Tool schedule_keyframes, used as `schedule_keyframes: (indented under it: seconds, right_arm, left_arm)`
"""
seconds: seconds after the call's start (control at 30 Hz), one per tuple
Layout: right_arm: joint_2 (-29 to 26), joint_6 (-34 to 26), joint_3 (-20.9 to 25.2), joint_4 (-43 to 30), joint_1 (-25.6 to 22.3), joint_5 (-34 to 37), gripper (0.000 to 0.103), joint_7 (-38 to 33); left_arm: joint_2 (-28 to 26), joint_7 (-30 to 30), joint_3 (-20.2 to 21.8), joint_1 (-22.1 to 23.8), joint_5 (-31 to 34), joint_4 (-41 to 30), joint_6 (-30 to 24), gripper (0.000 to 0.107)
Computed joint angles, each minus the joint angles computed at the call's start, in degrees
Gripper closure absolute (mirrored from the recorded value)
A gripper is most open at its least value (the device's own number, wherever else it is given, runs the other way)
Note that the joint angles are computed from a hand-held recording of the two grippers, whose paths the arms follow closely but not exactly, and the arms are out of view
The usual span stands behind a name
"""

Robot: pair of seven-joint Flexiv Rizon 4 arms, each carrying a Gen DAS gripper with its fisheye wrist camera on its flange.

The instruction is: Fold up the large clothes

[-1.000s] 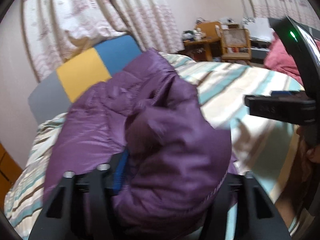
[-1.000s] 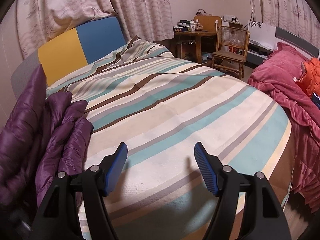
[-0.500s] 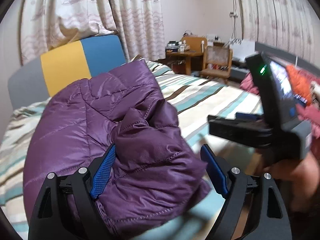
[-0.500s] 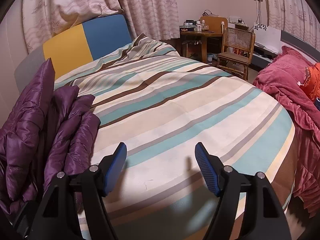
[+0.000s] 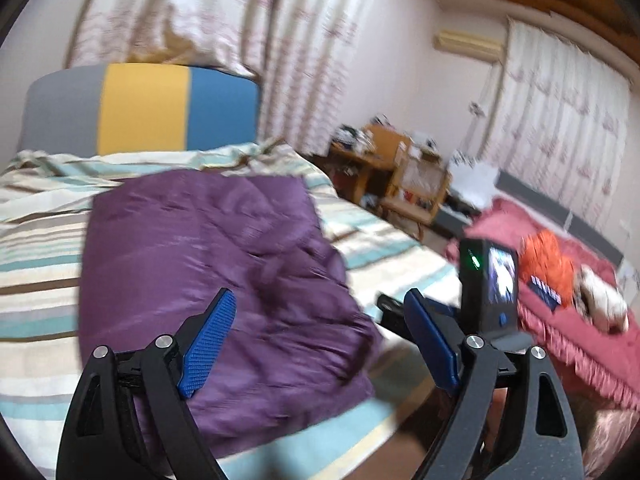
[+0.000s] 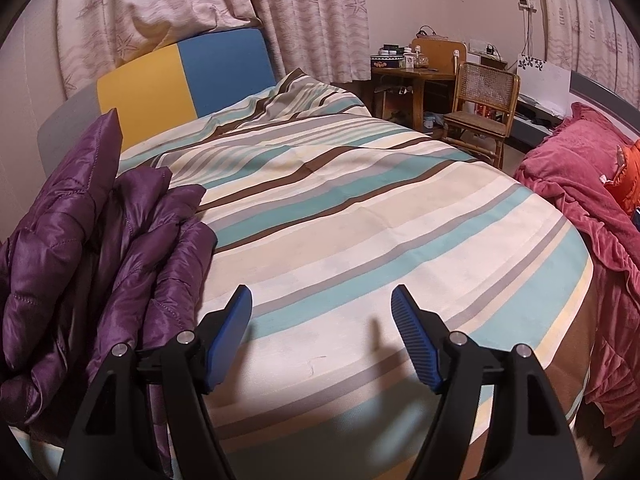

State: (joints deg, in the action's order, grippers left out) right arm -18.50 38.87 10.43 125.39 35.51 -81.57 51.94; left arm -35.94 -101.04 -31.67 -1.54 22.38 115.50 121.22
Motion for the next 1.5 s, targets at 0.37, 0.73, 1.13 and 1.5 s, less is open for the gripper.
schedule_keyframes:
  seconds: [0.37,0.73,1.13,1.5]
  right_arm:
    - [0.2,0.9,0.0,-1.0,0.1,-1.0,0.031,-1.9]
    - [0.5,4.8,-1.1,-10.5,0.0,-10.6,0.031,-10.1]
    - [-12.7,13.2,-7.2,-28.8,3.3,1.5,0.038,-26.4]
    - [-13.7,17.1,-10.7,-22.5,1.2,-1.4,0.04,-21.9]
  left_arm:
    - [3.4,-13.0,14.7,-5.6,-20.2,3.4,0.5,0.015]
    - [3.9,-10.3,18.1,-6.5,-26.8,-0.6,-9.8,0.014]
    - [1.0,-2.3,19.7,-13.1,-31.6,-7.1,-16.0,0.014]
    - [-1.7,1.6,34.8,-28.4,-33.4,-15.0,-23.9,0.013]
